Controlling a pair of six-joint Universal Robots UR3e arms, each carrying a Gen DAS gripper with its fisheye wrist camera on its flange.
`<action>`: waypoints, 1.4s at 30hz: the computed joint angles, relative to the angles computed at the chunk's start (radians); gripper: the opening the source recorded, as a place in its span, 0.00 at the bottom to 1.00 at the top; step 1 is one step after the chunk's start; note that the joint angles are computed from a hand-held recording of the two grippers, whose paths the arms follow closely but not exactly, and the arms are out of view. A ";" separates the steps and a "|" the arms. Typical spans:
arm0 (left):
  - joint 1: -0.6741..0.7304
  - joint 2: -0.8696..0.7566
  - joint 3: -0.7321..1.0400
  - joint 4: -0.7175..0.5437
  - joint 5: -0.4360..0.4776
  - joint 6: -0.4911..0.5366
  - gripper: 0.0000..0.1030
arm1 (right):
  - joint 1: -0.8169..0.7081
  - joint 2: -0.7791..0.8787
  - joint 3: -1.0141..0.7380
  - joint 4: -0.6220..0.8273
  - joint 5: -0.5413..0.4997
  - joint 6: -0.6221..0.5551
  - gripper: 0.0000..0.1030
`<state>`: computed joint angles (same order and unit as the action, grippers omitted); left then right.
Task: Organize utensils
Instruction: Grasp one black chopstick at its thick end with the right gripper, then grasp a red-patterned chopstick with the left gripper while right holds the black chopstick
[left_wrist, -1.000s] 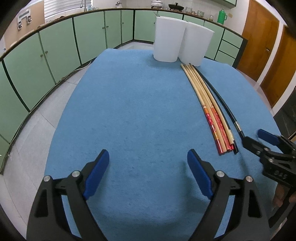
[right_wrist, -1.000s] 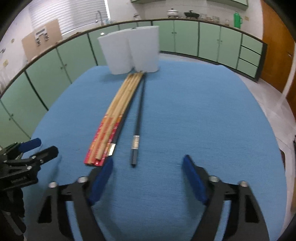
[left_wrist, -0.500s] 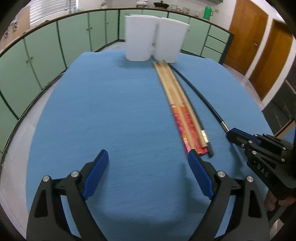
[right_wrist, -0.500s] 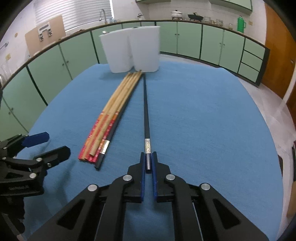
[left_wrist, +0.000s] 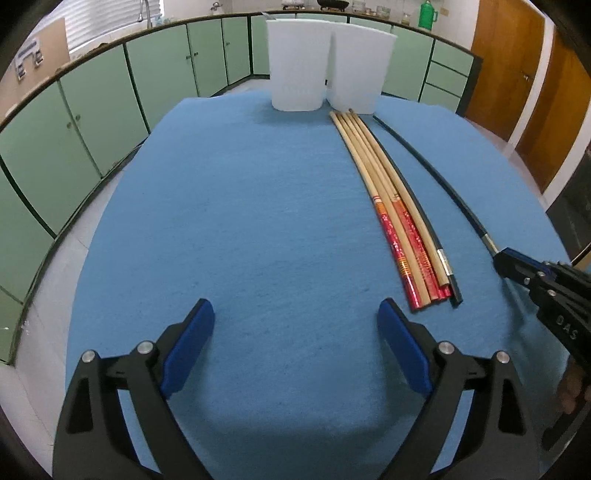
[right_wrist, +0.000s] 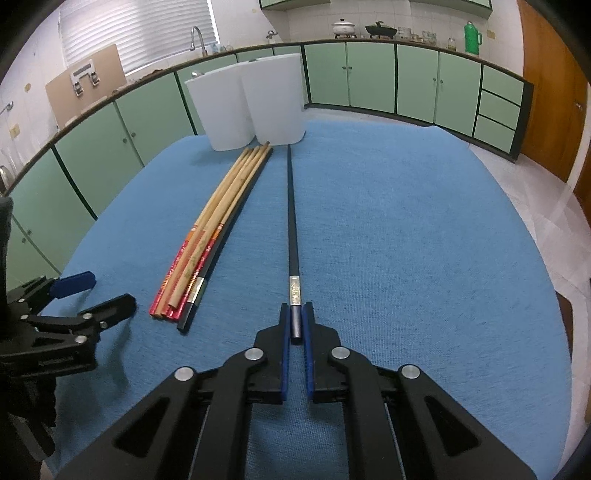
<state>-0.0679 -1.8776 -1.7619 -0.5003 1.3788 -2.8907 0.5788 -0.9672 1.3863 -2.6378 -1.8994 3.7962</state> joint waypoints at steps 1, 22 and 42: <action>0.007 0.012 -0.008 -0.004 -0.028 0.003 0.86 | -0.003 -0.004 0.008 -0.007 0.006 0.000 0.07; 0.015 0.031 -0.031 -0.011 -0.023 0.014 0.86 | -0.014 -0.041 0.084 -0.078 0.045 -0.015 0.17; 0.004 -0.014 -0.014 0.063 0.034 -0.015 0.83 | -0.007 -0.069 0.128 -0.100 0.054 -0.032 0.22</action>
<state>-0.0637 -1.8921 -1.7762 -0.4377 1.4125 -2.9056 0.5715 -1.0361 1.5141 -2.7374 -1.8450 3.7638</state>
